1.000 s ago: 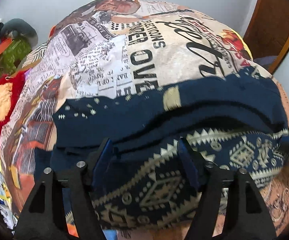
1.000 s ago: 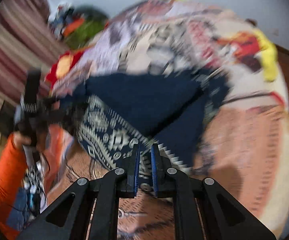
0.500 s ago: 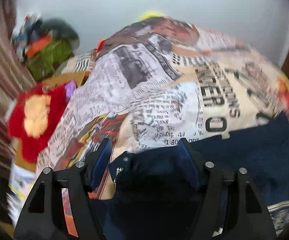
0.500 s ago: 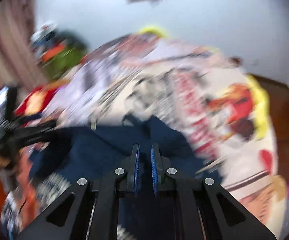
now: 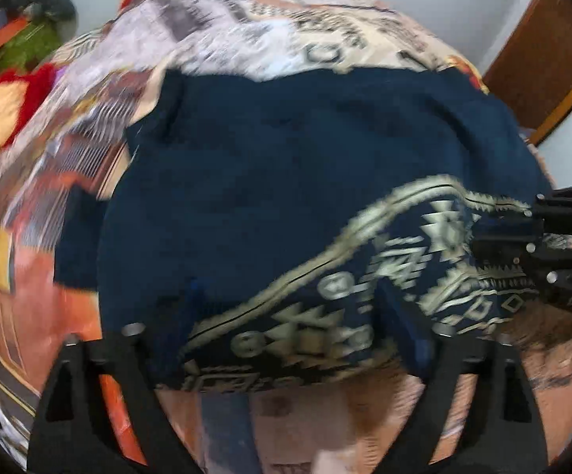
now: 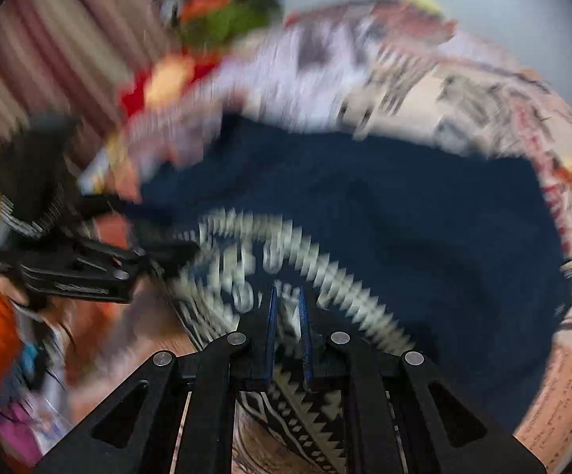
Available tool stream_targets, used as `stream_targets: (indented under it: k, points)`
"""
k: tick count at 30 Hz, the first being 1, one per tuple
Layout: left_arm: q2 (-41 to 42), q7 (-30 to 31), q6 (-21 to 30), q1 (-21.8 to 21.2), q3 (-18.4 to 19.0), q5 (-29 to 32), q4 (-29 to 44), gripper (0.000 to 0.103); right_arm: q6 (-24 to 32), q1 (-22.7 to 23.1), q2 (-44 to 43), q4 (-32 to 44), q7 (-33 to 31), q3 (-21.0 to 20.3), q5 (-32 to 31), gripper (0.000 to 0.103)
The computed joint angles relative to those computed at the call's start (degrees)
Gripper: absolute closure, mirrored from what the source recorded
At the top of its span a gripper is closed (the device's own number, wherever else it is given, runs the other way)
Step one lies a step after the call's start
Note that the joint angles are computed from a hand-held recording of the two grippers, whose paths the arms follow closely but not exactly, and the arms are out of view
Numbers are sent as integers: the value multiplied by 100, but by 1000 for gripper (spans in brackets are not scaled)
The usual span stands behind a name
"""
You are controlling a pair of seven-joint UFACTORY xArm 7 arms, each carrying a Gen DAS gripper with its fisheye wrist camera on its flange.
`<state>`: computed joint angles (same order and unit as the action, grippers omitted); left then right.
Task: Fold large clothes
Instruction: 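Fold the hoodie bundle over on itself with both tools and lay it down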
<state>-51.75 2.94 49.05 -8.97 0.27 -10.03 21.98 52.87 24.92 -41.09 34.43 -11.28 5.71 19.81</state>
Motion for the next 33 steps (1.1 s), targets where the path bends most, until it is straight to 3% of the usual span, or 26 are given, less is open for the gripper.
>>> stream_targets:
  k: [3,7,9,15,21,26,28,33]
  points:
    - [-312,-44,128,162,191,-68,-204,7,-270,69,-143,-438,-89,280,-330,97]
    - [-780,-350,250,810,-439,922,-396,9,100,-44,-490,-494,116,271,-642,96]
    - [-926,-476,405,1135,-597,1442,-508,16,313,-94,-694,-584,164,156,-688,96]
    - [-1758,-365,1032,1265,-147,1634,-695,18,808,-380,-1278,-768,33,-312,-598,96]
    - [-2640,-808,1536,1273,396,722,-606,18,1168,-684,-1293,-437,490,35,-785,96]
    - [-2852,-1688,1670,1325,830,-394,-784,18,780,-462,-1355,-243,571,196,-654,96]
    - [-2817,-1904,1573,1257,1011,-837,-969,18,447,-318,-1211,-157,609,314,-589,96]
    - [-2579,-2087,1089,917,1024,-1563,-1325,18,-69,77,-514,-72,593,556,-545,96]
